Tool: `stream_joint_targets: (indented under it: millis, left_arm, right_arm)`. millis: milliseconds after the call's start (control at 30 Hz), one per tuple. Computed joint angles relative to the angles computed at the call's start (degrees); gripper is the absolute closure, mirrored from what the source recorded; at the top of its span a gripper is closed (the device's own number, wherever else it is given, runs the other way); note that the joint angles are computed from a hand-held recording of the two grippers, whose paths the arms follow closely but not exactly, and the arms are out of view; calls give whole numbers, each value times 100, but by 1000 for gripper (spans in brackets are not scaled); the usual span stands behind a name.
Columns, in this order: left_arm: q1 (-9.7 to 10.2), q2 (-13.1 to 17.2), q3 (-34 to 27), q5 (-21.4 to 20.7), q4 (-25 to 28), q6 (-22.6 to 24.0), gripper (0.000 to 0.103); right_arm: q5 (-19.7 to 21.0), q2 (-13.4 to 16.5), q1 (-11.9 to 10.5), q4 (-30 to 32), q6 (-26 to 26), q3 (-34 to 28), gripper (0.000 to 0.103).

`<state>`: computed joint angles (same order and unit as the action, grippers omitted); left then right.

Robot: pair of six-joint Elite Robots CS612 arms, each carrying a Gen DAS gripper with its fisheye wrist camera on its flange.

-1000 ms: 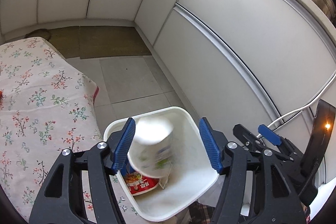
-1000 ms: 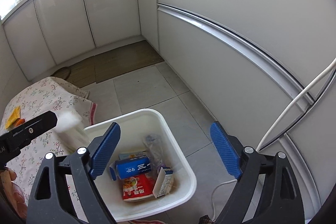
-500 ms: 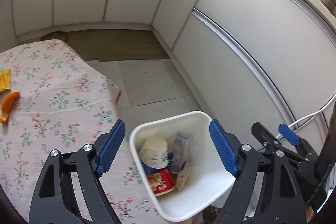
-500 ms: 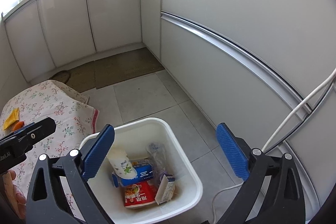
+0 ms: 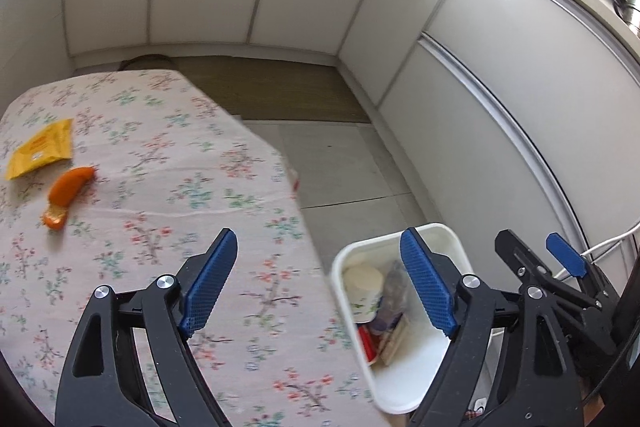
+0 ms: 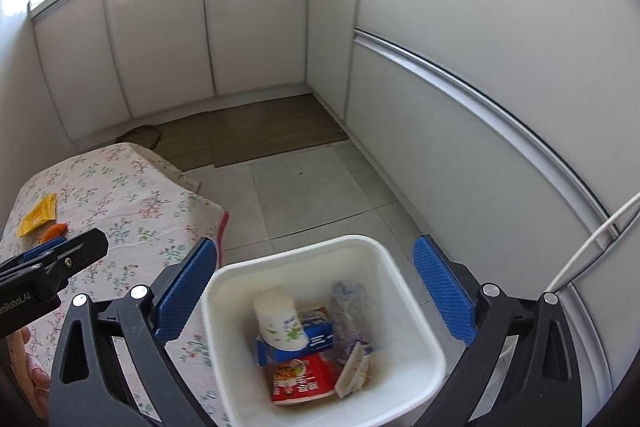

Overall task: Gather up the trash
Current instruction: 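Move both open grippers from the bin back over the table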

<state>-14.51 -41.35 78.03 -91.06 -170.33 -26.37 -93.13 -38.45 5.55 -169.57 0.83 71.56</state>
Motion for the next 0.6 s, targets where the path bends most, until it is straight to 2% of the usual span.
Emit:
stream_joint_targets:
  millis: [367, 600]
  left_arm:
    - [290, -37, 169, 234, 142, -151, 23]
    - [481, 54, 81, 539, 547, -104, 23]
  right_arm:
    - [204, 244, 328, 303, -274, -450, 7]
    - [294, 406, 480, 628, -460, -748, 7]
